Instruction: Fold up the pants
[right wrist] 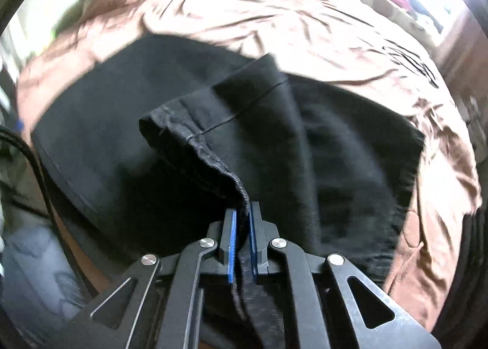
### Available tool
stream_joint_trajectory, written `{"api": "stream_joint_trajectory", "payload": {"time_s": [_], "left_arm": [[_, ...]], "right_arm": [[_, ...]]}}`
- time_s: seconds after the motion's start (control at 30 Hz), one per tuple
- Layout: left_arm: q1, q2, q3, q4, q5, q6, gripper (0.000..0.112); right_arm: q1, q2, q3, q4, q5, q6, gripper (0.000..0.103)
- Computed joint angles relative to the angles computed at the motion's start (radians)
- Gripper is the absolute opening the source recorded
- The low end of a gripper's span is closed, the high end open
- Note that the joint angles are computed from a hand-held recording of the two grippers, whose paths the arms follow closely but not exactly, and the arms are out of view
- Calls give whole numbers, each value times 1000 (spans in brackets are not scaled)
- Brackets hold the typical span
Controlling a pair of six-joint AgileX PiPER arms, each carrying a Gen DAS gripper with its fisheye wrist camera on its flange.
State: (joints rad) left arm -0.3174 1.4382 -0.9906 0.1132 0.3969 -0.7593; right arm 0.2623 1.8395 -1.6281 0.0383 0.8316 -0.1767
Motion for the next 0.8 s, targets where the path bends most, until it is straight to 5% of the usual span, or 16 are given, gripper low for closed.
{"api": "stream_joint_trajectory", "payload": {"time_s": [0.4,0.8], "left_arm": [[-2,19,-16,6,19,-30,92],[-18,22,-42,9,48,-27,92]], "right_arm": [[-265,-91,56,292,-33,-103,4],[-401,4,-1,460,41,-95,7]]}}
